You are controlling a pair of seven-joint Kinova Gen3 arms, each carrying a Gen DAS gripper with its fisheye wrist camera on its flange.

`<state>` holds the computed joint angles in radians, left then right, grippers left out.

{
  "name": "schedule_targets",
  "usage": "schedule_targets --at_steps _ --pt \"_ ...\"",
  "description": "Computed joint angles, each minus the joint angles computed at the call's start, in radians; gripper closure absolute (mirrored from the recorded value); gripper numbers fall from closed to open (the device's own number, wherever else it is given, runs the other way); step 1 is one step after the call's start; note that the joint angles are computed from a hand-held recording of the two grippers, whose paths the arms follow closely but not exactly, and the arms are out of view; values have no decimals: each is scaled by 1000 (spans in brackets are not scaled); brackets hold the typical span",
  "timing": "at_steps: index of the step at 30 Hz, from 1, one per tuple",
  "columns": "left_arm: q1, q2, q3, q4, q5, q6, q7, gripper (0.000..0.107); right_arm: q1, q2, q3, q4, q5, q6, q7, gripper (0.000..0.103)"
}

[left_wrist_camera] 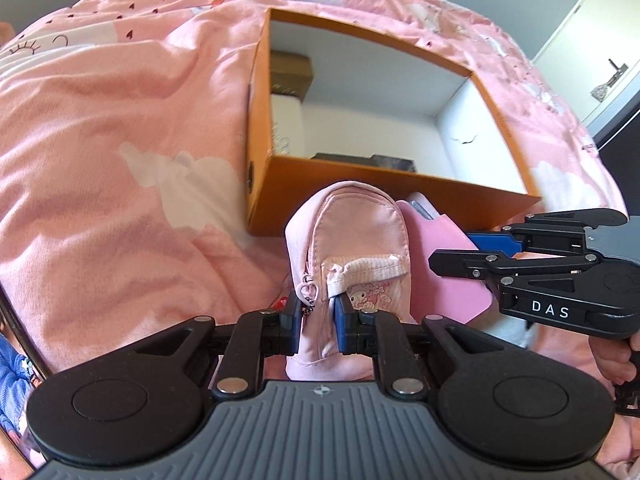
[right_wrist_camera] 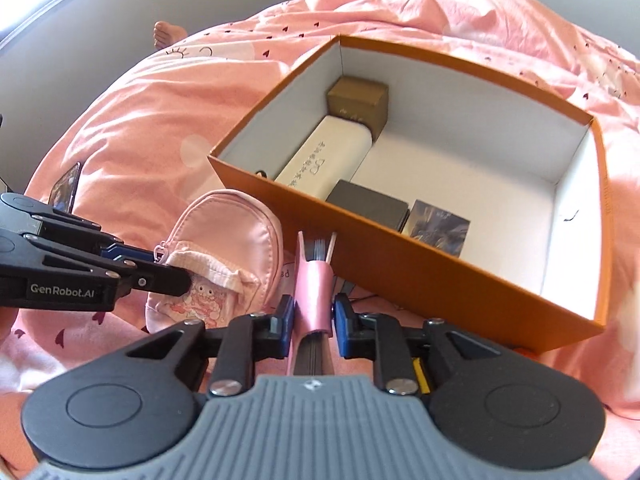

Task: Organize objects
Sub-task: 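Lift the pink backpack with the left tool while the right tool lifts the pink pouch over the box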

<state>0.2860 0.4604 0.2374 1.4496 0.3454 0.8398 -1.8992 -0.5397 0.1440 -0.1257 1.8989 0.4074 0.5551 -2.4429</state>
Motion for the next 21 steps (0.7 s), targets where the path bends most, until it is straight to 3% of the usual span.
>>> schedule_targets --at_steps 13,17,21 --pt "-69 -48 41 -7 164 -24 -128 90 75 -165 -49 27 23 18 -32 81" --pt "-63 -37 37 -51 174 -32 -135 89 133 -202 -55 30 -9 -28 -4 81" --pt "-38 8 23 -144 147 -12 -92 90 183 -203 -72 22 43 -60 -58 81"
